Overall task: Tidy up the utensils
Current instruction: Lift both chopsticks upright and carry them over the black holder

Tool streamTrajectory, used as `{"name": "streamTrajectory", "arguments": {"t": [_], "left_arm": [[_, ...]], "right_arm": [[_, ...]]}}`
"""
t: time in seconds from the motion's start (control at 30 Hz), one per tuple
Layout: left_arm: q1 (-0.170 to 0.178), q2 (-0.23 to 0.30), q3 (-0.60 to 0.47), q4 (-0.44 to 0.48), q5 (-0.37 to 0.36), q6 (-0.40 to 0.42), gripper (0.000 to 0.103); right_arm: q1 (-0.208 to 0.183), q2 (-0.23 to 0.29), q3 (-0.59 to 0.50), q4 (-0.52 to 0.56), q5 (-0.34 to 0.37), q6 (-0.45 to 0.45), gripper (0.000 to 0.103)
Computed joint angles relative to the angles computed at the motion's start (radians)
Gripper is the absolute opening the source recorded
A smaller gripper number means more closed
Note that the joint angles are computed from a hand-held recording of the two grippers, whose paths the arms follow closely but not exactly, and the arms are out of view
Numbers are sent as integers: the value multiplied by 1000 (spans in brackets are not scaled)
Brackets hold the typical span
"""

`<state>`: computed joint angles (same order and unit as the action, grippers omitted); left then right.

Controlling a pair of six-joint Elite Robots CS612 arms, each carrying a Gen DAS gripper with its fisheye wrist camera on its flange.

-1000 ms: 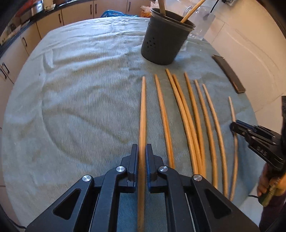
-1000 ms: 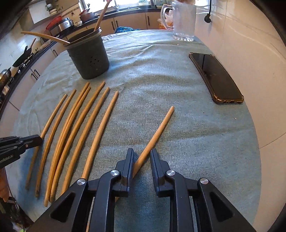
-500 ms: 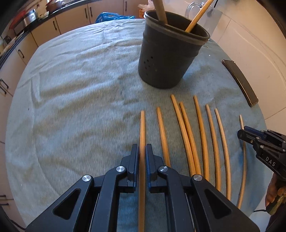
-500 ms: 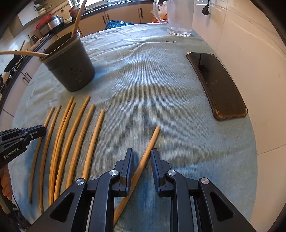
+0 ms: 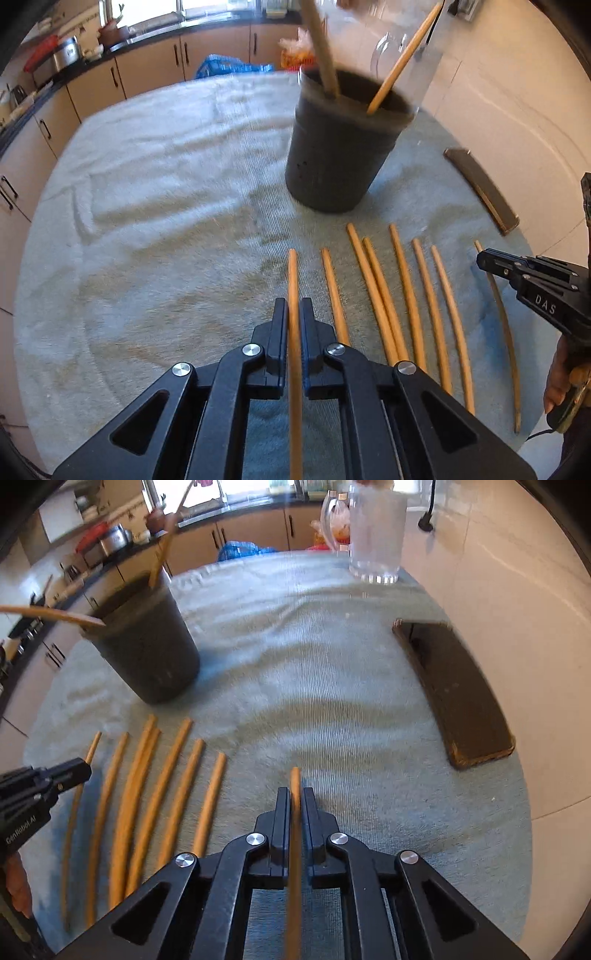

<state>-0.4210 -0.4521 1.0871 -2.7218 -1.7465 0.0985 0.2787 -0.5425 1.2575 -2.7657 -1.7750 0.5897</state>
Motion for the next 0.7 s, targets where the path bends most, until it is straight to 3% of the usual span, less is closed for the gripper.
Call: {"name": "streamTrajectory", "arguments": {"t": [0.27, 0.43, 0.7], "left_arm": [[23, -101, 154, -204, -55, -55, 6], [30, -165, 262, -356, -74, -78, 6], [31, -225, 382, -516, -68, -81, 6]], "right_arm": [[27, -64, 95, -213, -72, -39, 6], [55, -93, 139, -318, -154, -75, 6], [84, -142, 219, -449, -213, -100, 6]]}}
